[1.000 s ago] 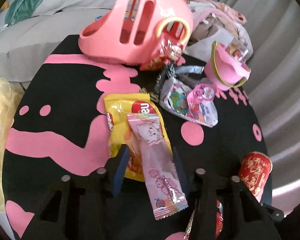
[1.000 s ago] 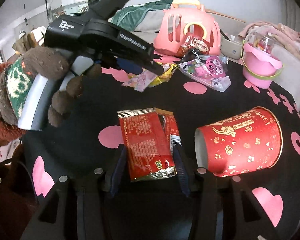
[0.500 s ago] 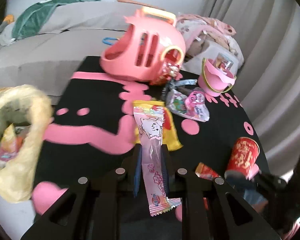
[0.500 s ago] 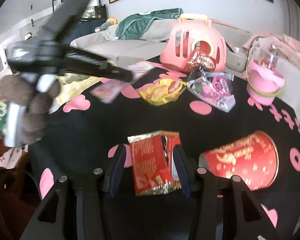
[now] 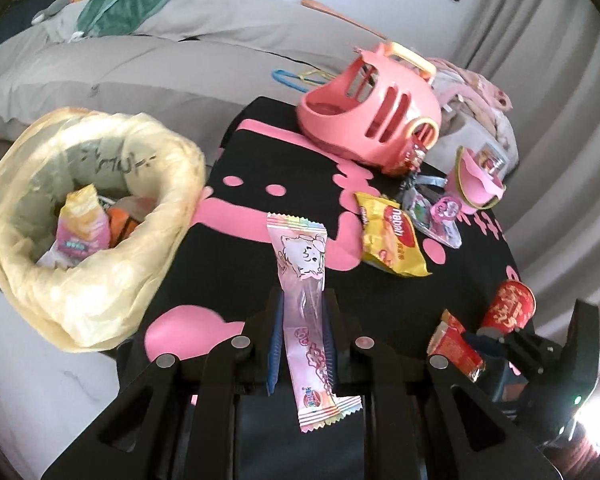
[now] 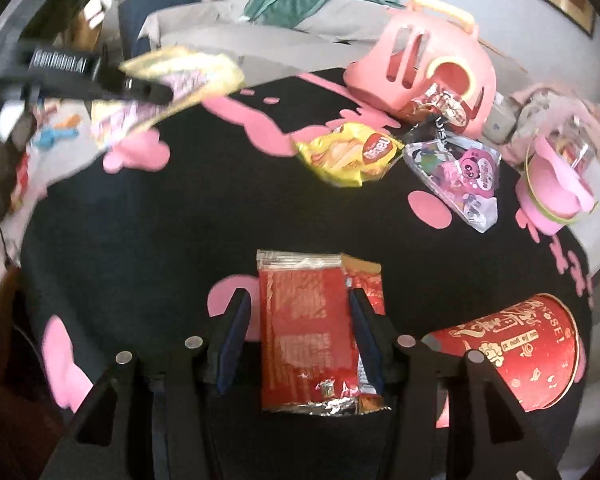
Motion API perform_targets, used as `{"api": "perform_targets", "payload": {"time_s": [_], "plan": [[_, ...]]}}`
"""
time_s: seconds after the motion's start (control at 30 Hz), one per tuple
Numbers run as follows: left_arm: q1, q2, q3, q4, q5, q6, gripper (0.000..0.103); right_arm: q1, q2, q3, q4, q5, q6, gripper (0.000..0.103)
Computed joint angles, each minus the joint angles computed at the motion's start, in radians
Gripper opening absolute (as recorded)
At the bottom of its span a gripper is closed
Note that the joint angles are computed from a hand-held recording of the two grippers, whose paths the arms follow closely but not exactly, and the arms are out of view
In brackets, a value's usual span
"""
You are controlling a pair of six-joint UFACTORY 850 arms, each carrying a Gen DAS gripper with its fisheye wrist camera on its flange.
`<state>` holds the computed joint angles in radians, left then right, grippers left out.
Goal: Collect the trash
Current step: 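Carry the pink wrapper and red packet in both tools over the trash bag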
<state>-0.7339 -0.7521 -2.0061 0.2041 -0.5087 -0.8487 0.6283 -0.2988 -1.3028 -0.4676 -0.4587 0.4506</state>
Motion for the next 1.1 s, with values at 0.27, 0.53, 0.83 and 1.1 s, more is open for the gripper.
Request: {"api": "perform_targets", "payload": {"time_s": [0.27, 0.53, 0.83, 1.1], "plan": [[0.018, 0.050, 0.105, -0.059, 0.069, 0.004, 0.019, -0.007, 0.022, 0.036, -0.025, 0.080, 0.101, 0.037], [0.028, 0.136, 0.209, 0.170, 0.088, -0.234, 0.019, -0.031, -0.031, -0.096, 0.404, 0.181, -0.240, 0.035], [0.062, 0.240, 0.296, 0.512, -0.025, -0.547, 0.019, -0.003, -0.246, -0.432, 0.760, 0.138, -0.591, 0.035], [0.104, 0.260, 0.327, 0.575, -0.032, -0.610, 0.019, 0.010, -0.437, -0.733, 0.810, 0.046, -0.635, 0.035]]}}
